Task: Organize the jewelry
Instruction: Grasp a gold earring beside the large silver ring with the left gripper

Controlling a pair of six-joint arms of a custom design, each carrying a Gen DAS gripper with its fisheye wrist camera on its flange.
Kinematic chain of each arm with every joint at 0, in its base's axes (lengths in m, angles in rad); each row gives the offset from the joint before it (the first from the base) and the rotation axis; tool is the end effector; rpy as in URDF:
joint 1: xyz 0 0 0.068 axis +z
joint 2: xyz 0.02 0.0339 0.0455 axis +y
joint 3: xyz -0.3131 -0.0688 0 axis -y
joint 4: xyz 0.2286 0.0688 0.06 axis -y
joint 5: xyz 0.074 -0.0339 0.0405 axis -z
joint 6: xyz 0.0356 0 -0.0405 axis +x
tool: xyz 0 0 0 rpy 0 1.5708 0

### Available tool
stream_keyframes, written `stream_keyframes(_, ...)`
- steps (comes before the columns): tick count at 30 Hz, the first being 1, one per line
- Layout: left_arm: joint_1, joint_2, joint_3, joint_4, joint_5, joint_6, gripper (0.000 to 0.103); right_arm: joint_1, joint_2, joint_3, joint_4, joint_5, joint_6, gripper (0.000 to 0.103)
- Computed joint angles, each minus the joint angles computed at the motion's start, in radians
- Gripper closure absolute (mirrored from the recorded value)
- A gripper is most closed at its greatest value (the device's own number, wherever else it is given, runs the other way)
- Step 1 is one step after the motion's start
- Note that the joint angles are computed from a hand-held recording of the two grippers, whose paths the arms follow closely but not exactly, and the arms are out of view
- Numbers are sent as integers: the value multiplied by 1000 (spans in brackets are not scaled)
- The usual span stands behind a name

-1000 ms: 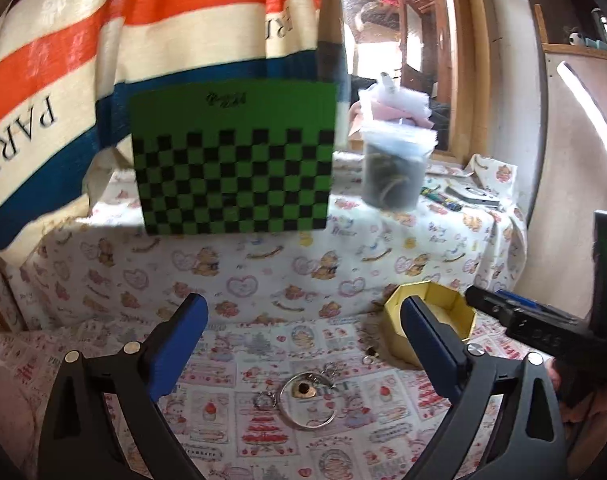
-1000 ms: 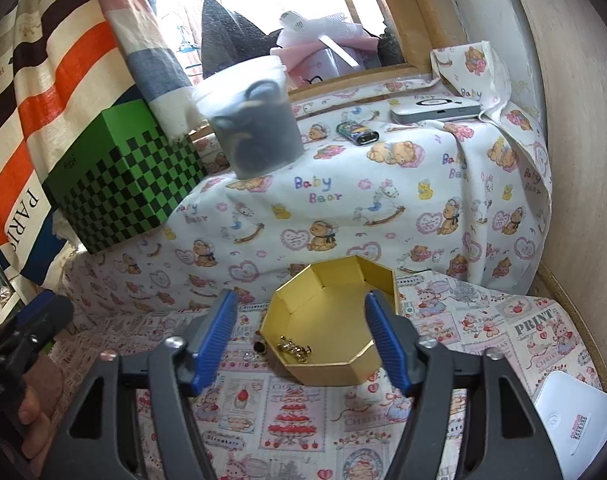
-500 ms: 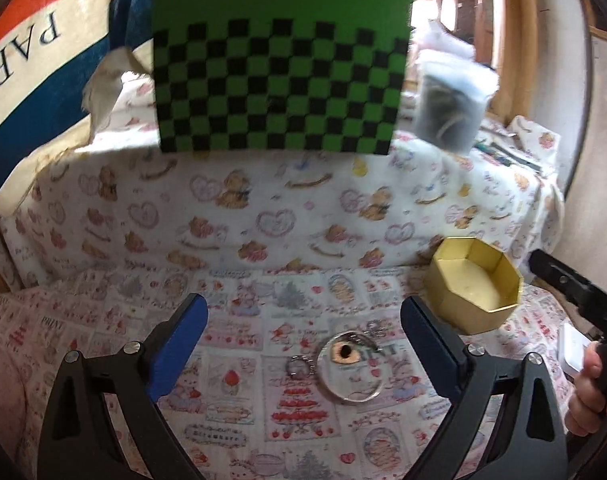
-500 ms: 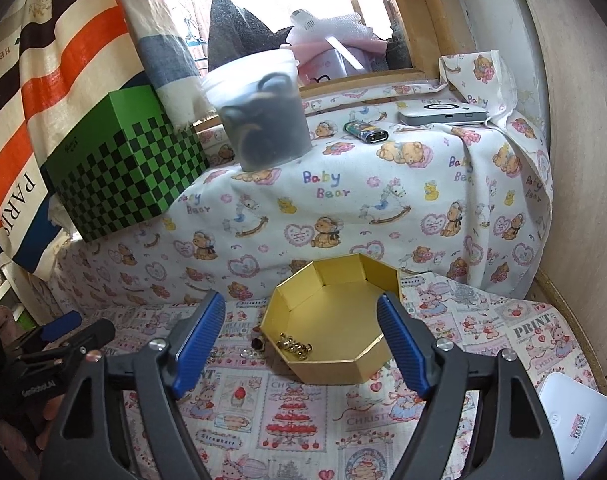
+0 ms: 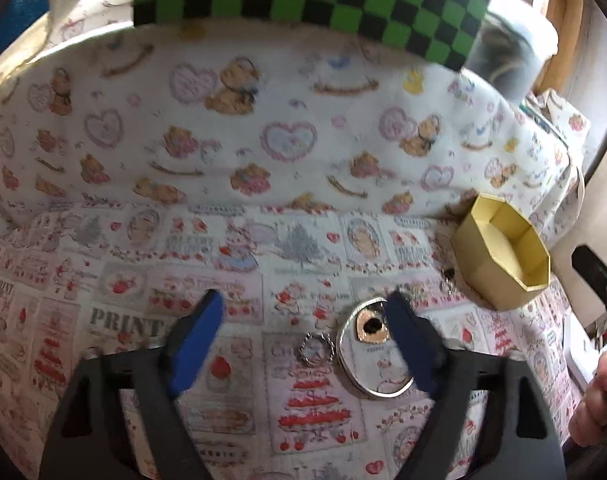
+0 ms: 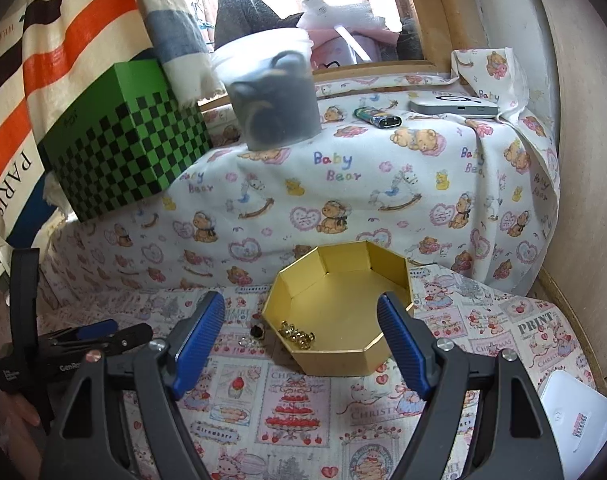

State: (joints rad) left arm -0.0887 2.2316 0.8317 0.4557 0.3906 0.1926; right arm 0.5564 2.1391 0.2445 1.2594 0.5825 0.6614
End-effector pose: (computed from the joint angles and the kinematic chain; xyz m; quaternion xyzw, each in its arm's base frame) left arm 0.3702 -0.0465 0.0590 0.1900 0.9156 -0.1687 0.3115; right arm 0.2279 0.1187 0.0800 0.1742 0.8470 0.0368 0.5009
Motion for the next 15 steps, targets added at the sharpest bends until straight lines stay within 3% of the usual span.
stream_keyframes(4, -12, -13, -20, -13, 60, 29, 52, 1, -1, 4, -9, 0, 3, 26)
stream_keyframes(6, -30, -16, -26, -24, 75, 43, 69, -2, 1, 4, -8, -5, 2, 26)
stream_keyframes(9, -63, 0, -5, -77, 67, 58, 86, -4, 0, 4, -14, -6, 7, 26)
stream_keyframes(15, -95, 14, -14, -27, 13, 30, 86, -3, -6, -5, -2, -9, 7, 26)
